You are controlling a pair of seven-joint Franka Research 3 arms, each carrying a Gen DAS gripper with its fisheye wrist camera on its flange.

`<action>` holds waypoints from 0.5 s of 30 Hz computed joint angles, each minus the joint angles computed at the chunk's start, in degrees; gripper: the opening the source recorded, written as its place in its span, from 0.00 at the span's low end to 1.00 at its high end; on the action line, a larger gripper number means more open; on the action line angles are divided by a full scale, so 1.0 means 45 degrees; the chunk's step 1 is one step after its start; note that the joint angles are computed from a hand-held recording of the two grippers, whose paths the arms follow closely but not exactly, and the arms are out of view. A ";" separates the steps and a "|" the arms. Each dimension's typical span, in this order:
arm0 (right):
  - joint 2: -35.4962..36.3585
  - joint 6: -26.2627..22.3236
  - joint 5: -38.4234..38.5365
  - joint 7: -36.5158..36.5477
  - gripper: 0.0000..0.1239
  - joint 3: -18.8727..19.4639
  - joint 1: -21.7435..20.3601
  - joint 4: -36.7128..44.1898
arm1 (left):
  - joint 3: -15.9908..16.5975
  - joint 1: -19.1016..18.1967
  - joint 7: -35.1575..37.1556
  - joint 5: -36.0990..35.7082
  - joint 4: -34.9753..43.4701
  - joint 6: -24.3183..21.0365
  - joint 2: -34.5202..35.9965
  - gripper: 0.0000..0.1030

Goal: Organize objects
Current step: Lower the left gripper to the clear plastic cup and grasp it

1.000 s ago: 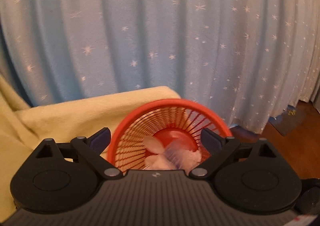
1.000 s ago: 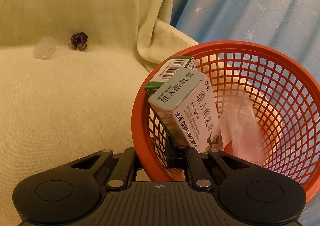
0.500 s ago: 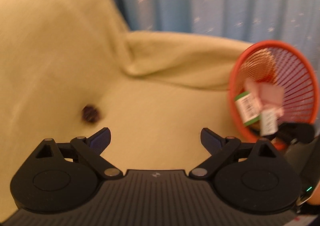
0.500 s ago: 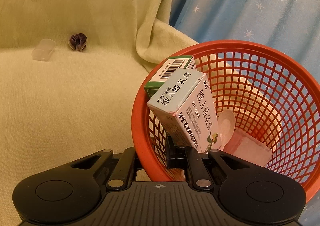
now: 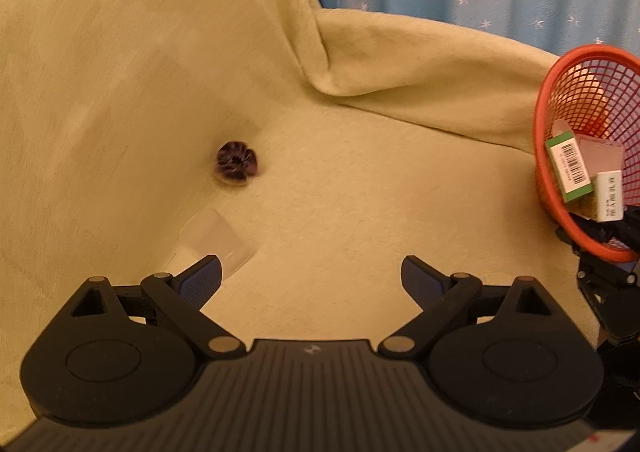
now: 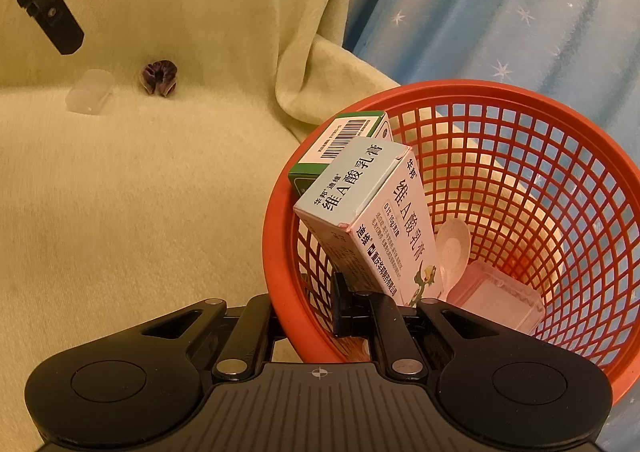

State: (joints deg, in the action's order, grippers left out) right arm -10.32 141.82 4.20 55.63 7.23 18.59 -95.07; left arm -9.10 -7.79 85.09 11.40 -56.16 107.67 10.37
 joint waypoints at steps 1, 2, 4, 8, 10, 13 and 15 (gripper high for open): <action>-0.0023 0.0001 -0.0005 -0.0021 0.05 -0.0005 0.0001 -0.0025 | 0.0018 0.0026 -0.0036 -0.0010 -0.0102 0.0041 -0.0029 0.92; -0.0034 -0.0001 -0.0016 -0.0032 0.05 -0.0005 0.0000 -0.0036 | 0.0046 0.0061 -0.0085 0.0009 -0.0293 0.0124 -0.0114 0.92; -0.0051 -0.0007 -0.0013 -0.0061 0.05 -0.0013 -0.0003 -0.0054 | 0.0079 0.0104 -0.0229 0.0075 -0.0544 0.0234 -0.0202 0.92; -0.0095 -0.0012 -0.0011 -0.0085 0.05 -0.0020 -0.0018 -0.0093 | 0.0209 0.0247 -0.0874 0.0433 -0.1385 0.0744 -0.0508 0.92; -0.0077 -0.0015 -0.0001 -0.0092 0.05 -0.0016 -0.0017 -0.0074 | 0.0283 0.0353 -0.1421 0.0558 -0.1695 0.1035 -0.0536 0.92; -0.0079 0.0016 -0.0055 -0.0026 0.05 -0.0001 -0.0038 -0.0075 | 0.0369 0.0480 -0.2102 0.0825 -0.1941 0.1430 -0.0360 0.91; -0.0061 0.0019 -0.0062 0.0016 0.05 0.0004 -0.0041 -0.0050 | 0.0428 0.0523 -0.2477 0.1135 -0.2054 0.1736 -0.0184 0.90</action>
State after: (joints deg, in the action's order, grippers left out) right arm -10.60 141.91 3.92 55.70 7.25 18.40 -95.29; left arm -7.18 -5.44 73.94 16.51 -65.40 115.48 9.55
